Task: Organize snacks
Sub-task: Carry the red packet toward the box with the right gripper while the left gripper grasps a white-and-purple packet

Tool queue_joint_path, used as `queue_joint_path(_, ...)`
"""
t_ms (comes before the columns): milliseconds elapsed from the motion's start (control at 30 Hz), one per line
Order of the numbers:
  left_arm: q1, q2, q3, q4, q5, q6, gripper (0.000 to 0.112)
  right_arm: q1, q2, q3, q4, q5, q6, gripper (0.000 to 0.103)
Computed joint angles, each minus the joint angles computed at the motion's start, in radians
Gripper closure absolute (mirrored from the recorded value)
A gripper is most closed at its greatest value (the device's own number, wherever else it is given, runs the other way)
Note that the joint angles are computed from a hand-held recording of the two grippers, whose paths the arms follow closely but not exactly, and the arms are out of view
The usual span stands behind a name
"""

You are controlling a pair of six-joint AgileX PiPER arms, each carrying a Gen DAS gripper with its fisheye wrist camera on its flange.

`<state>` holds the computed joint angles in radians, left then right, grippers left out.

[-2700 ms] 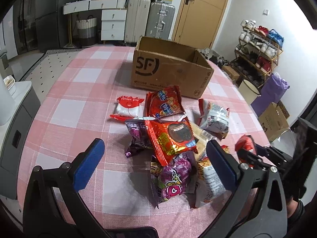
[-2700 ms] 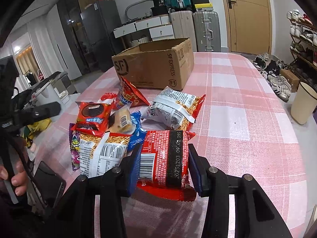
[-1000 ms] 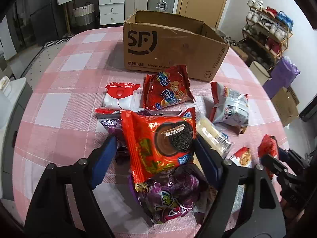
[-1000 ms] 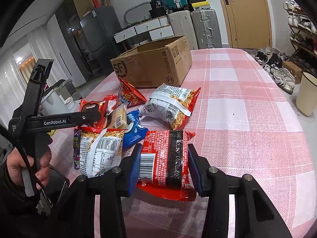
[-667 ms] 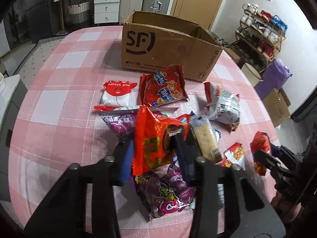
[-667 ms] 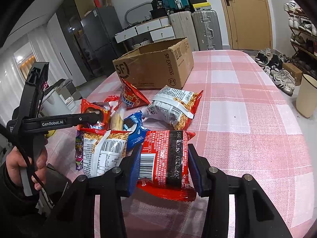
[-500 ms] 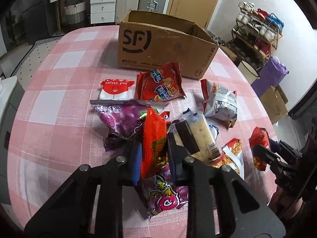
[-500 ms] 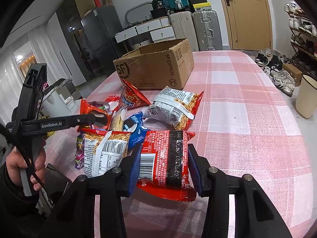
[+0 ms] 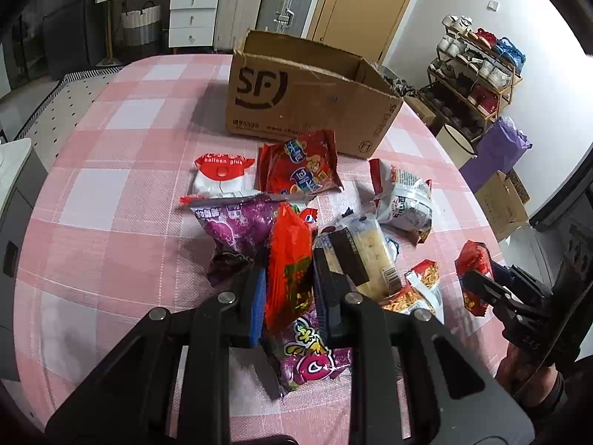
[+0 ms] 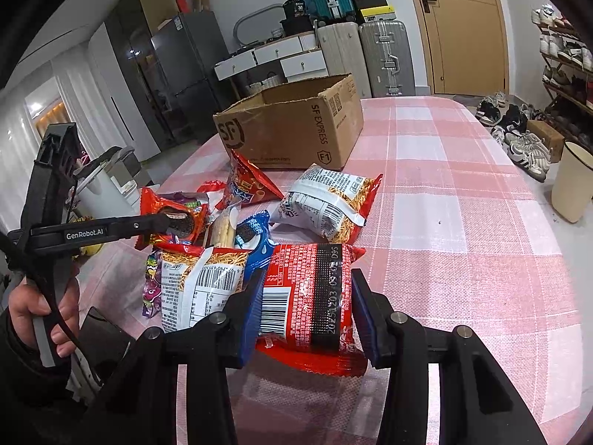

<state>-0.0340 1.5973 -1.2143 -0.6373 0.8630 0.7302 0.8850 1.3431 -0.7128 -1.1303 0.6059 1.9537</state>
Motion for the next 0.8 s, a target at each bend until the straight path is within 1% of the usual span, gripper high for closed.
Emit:
queue_joint_path(333, 0.018, -0.041, 0.017, -0.023, 0.035, 0.021, 0.093, 0.032, -0.006, -0.027, -0.017, 0.043, -0.001, 0.059)
queue_joint_path(600, 0.044, -0.078, 0.017, -0.051, 0.054, 0.046, 0.093, 0.048, -0.012, -0.08, -0.007, 0.072, -0.06, 0.059)
queue_joint_path(800, 0.073, -0.093, -0.021, -0.066, 0.097, 0.06, 0.092, 0.033, -0.015, -0.131, 0.007, 0.056, -0.122, 0.059)
